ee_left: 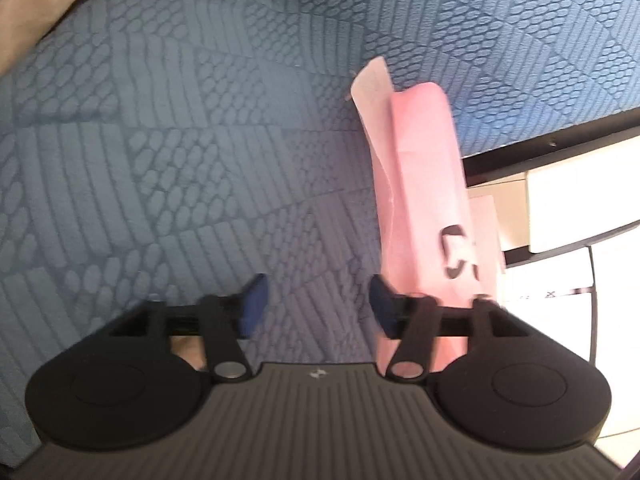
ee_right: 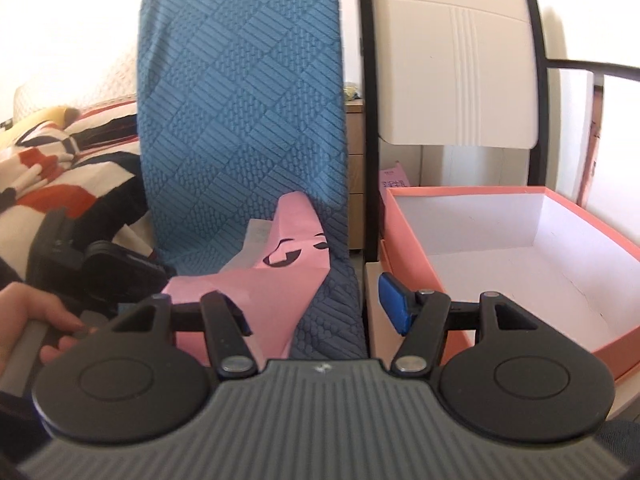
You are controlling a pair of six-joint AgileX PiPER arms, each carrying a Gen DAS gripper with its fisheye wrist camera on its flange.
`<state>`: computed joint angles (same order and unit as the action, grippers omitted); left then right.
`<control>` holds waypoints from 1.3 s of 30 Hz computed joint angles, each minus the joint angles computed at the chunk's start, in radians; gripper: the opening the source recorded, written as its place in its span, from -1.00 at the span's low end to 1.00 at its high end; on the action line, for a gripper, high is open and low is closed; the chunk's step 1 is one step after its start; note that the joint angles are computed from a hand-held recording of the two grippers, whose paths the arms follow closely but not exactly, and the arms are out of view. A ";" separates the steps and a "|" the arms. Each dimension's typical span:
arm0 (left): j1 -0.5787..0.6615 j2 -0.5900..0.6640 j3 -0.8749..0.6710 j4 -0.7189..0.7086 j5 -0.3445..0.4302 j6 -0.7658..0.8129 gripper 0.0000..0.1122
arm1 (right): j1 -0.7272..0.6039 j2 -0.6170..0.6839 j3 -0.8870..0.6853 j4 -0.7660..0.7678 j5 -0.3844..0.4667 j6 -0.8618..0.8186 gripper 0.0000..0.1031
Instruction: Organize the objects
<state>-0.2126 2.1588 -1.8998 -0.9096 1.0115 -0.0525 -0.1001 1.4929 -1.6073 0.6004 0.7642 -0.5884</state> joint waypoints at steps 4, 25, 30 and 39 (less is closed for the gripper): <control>0.016 -0.016 0.020 -0.046 -0.008 0.003 0.33 | -0.011 0.021 -0.025 -0.037 0.013 0.073 0.20; -0.081 0.107 -0.042 -0.234 -0.036 0.015 -0.12 | -0.065 0.061 -0.020 0.060 0.044 0.042 0.20; -0.104 0.091 -0.048 -0.163 -0.066 0.011 -0.90 | -0.064 0.078 -0.030 0.051 0.060 0.026 0.20; -0.066 -0.049 0.064 -0.092 -0.128 0.055 -1.00 | -0.043 0.058 -0.031 0.073 0.005 -0.047 0.20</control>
<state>-0.2783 2.1097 -1.8356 -1.0019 0.8830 0.0025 -0.1431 1.5506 -1.6380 0.6736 0.7694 -0.6349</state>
